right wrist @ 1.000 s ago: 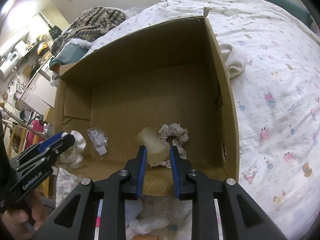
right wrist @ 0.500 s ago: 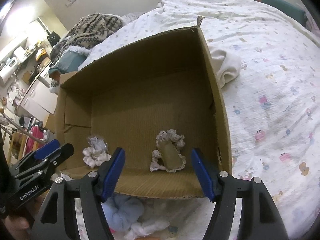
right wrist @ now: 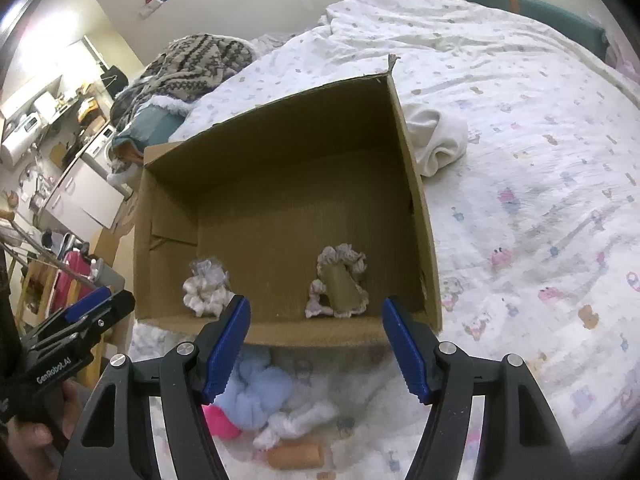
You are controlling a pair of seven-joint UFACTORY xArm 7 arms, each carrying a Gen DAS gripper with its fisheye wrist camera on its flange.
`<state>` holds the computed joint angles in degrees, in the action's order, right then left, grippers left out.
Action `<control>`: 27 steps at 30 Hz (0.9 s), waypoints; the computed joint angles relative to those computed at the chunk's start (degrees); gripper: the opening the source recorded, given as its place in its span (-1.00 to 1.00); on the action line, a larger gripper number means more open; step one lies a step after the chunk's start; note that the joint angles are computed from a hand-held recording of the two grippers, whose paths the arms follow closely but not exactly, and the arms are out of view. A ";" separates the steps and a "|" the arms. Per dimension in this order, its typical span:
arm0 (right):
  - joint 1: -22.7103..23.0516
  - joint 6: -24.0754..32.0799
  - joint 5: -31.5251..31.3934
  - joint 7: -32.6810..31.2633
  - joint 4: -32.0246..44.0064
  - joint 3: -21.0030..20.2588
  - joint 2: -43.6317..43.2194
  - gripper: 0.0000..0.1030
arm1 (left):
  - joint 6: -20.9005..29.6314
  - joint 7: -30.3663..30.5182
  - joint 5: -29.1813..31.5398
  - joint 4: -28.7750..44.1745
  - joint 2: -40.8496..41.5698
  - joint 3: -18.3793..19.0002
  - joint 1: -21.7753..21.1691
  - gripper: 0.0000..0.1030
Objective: Organize soft objects
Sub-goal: 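Withdraw both tools and lower the right tool onto the orange tube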
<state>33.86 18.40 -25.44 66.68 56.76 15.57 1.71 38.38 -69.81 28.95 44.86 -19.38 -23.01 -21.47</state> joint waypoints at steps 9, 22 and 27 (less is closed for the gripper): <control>0.33 0.58 3.03 0.46 -2.73 1.74 -2.71 0.40 | 2.62 -0.65 -3.80 -3.48 -5.74 -0.93 -1.44 0.25; 1.61 1.64 12.27 -2.28 -6.13 3.88 -5.24 0.40 | 4.52 0.02 -10.61 -7.02 -10.49 -2.29 -3.18 0.25; 3.33 2.68 20.76 -7.95 -6.38 4.04 -4.58 0.40 | 5.25 -0.06 -13.52 -7.91 -10.81 -2.17 -4.38 0.25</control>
<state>37.19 21.08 -4.68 58.74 50.37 19.61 -2.87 43.63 -69.87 15.43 36.94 -30.18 -25.17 -25.85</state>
